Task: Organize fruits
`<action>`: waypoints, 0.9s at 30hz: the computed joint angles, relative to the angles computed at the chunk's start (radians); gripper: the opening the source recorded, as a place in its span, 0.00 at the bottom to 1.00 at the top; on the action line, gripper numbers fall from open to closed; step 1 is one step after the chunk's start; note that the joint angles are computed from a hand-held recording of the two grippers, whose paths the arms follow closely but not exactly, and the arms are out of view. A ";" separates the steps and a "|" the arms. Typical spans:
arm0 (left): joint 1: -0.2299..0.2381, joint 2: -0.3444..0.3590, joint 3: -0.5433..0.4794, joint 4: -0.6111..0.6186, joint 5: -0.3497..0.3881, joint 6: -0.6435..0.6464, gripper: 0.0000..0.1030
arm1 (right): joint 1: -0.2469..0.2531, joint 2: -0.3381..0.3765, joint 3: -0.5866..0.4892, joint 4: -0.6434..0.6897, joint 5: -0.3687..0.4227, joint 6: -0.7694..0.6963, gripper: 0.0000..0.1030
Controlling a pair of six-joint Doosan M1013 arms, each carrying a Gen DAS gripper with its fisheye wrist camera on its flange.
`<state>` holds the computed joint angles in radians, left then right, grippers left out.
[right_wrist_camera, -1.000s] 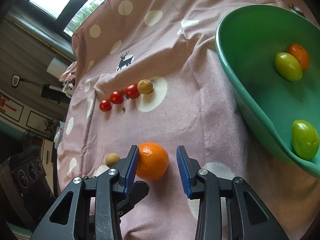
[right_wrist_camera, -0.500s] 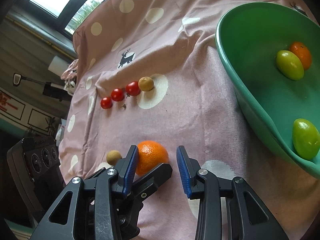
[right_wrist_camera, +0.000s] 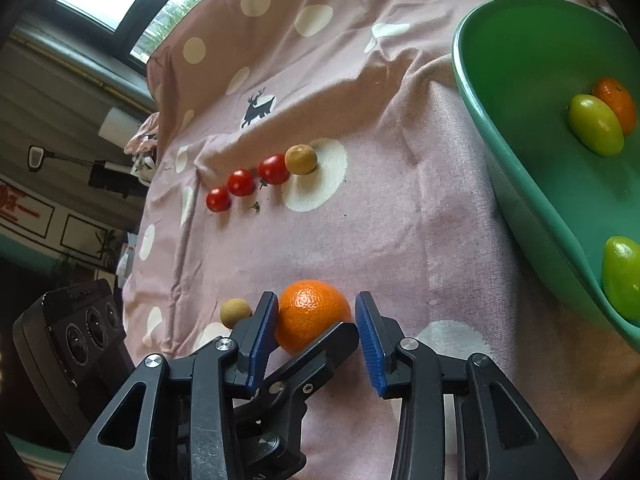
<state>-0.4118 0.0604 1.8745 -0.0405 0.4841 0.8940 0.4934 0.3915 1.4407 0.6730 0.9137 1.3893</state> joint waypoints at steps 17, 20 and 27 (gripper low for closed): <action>-0.019 -0.020 0.003 0.133 0.001 -0.112 0.45 | 0.007 0.001 0.003 0.034 -0.003 -0.045 0.45; -0.033 -0.035 0.004 0.213 0.000 -0.175 0.45 | 0.007 -0.012 0.012 0.057 -0.021 -0.084 0.45; -0.068 -0.057 -0.002 0.390 0.008 -0.312 0.45 | 0.006 -0.045 0.031 0.108 -0.054 -0.155 0.45</action>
